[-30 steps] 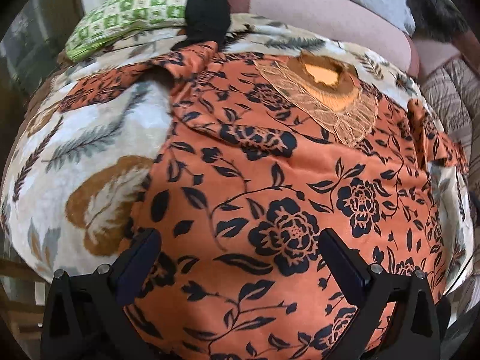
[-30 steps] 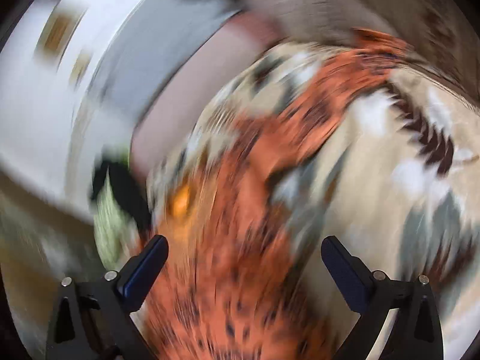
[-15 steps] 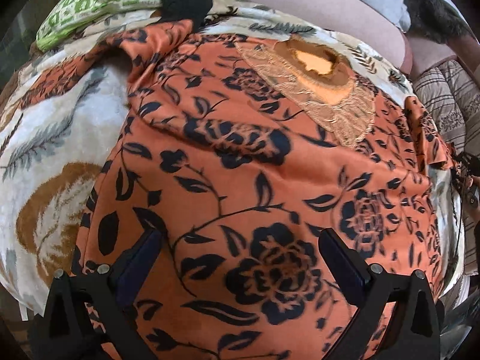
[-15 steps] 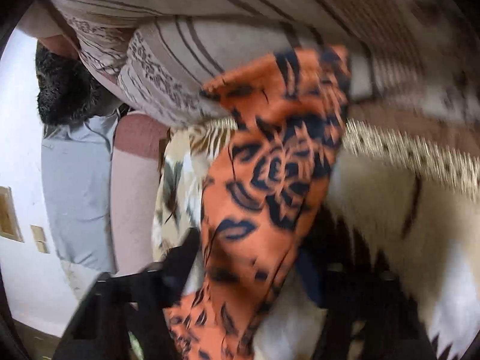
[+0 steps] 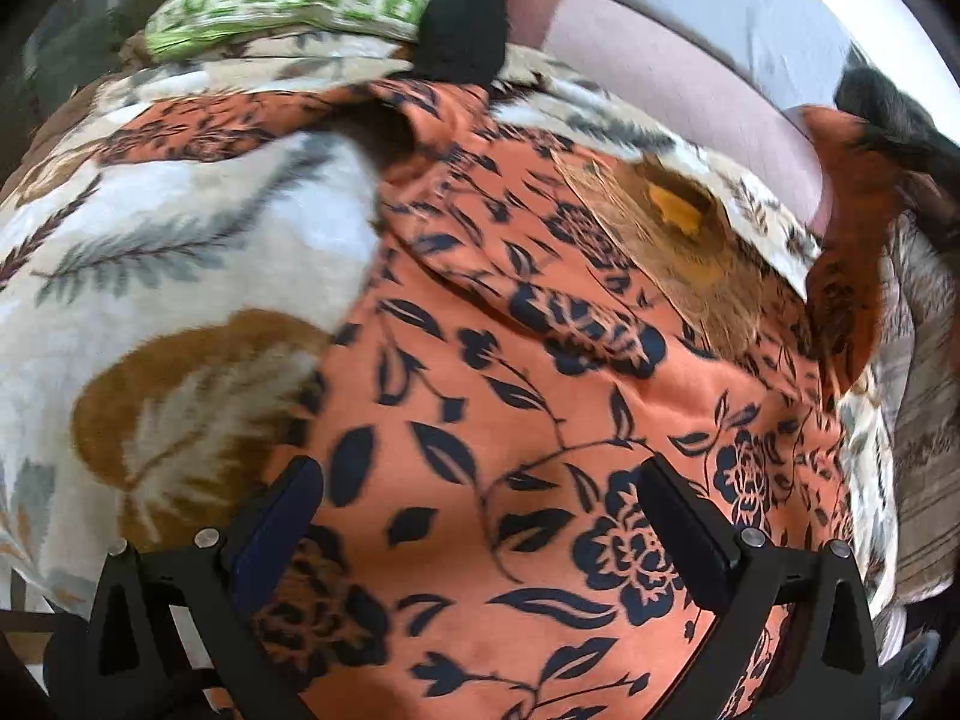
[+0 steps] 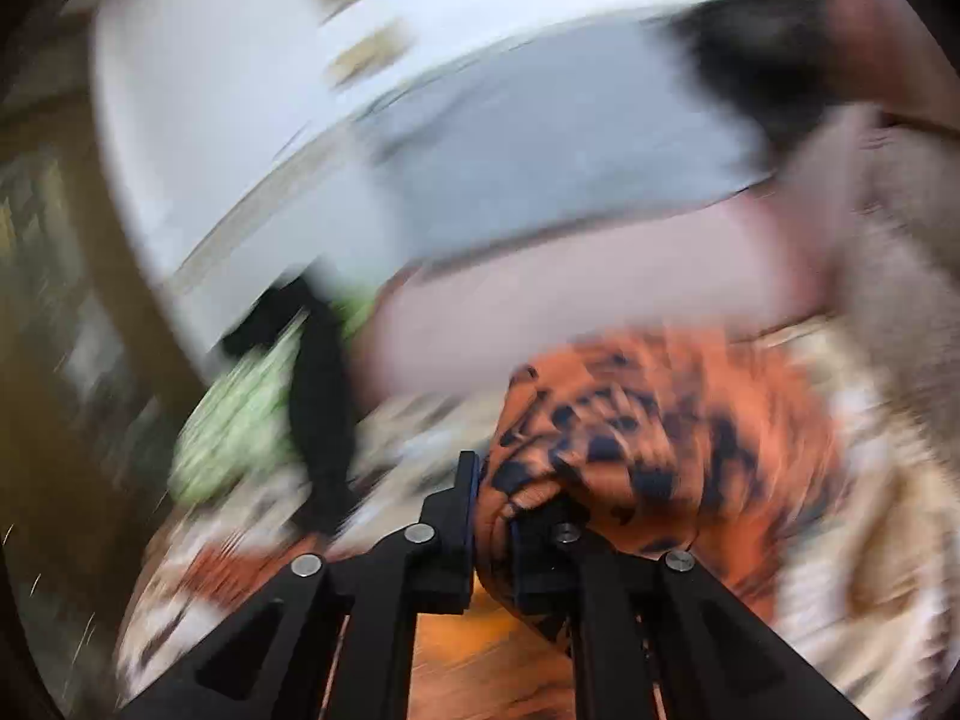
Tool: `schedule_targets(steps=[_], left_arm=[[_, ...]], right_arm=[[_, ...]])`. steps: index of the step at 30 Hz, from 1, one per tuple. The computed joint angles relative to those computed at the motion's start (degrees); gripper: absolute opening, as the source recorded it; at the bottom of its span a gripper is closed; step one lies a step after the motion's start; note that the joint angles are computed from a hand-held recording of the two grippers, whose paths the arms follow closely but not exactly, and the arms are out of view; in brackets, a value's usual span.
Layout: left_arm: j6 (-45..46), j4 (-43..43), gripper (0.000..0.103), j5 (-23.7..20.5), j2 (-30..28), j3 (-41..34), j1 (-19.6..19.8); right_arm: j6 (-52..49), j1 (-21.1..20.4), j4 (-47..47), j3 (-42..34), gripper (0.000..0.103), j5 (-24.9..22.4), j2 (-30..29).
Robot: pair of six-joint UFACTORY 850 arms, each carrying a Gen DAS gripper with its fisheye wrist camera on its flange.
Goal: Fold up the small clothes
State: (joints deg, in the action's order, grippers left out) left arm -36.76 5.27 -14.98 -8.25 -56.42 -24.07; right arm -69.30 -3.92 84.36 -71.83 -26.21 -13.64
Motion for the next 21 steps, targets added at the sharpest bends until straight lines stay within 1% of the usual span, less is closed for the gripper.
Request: schedule_targets(steps=[1,2,4,6,8,9,10,11,12,13,14,15,16,17,19,20,21], left_arm=[[0.13,-0.7,0.103,0.41,0.54,0.51,0.6],[0.27,-1.69,0.103,0.98,1.31,1.22,1.31],[0.64,-3.07,0.103,2.22,2.74,2.48,2.67],[-2.52,0.46,0.103,2.45,2.9,2.32,3.12],[-5.7,4.93,0.103,2.49,2.14,1.1,2.79],[-5.87,6.0,0.103,2.47,1.15,-0.18,2.4],[-3.64,4.8,0.103,2.57,0.03,-1.78,2.18],[-1.53,3.95,0.103,2.4,-1.05,-3.4,1.88],[0.43,3.15,0.103,2.39,-2.35,-5.37,1.6],[1.69,2.59,0.103,2.49,-3.3,-6.85,1.5],[0.66,4.37,0.103,2.38,-4.71,-8.92,1.33],[-1.6,7.01,0.103,1.97,-6.08,-10.91,1.1],[-2.64,8.18,0.103,1.59,-7.38,-12.71,0.96],[-2.01,7.58,0.103,1.55,-8.71,-14.54,0.92],[-2.15,8.9,0.103,0.79,-11.85,-18.56,0.49],[-0.67,8.18,0.103,0.21,-13.25,-20.29,0.32],[0.28,8.21,0.103,-0.67,-15.13,-22.5,0.1]], right_arm=[[1.96,2.01,-2.31,-0.52,0.075,-1.31,-1.93],[4.04,3.78,-5.43,-1.29,0.102,-2.53,-4.23],[8.98,5.68,-12.03,-2.37,0.103,-4.01,-8.03],[8.94,4.8,-11.09,-0.41,0.103,-4.26,-8.45],[7.42,2.7,-8.04,3.38,0.103,-2.9,-6.5],[7.08,0.79,-6.17,6.14,0.103,-2.34,-4.74],[7.81,-0.6,-5.67,6.9,0.103,-2.33,-4.24],[8.56,-2.98,-4.71,7.25,0.103,-2.98,-4.23],[8.1,-3.9,-3.16,8.23,0.103,-3.15,-3.68],[8.4,-5.49,-1.89,8.23,0.103,-3.59,-4.0],[8.9,-6.64,-1.18,8.5,0.103,-4.57,-3.96],[8.91,-8.46,0.37,8.75,0.103,-7.8,-4.49],[8.53,-10.15,2.57,9.2,0.103,-12.12,-5.0],[8.03,-11.95,5.32,9.58,0.103,-17.59,-6.12],[6.76,-13.64,8.73,9.76,0.103,-25.62,-8.12],[7.11,-14.29,8.91,8.89,0.103,-29.55,-9.73],[8.32,-14.61,8.17,7.17,0.103,-32.16,-11.67]])
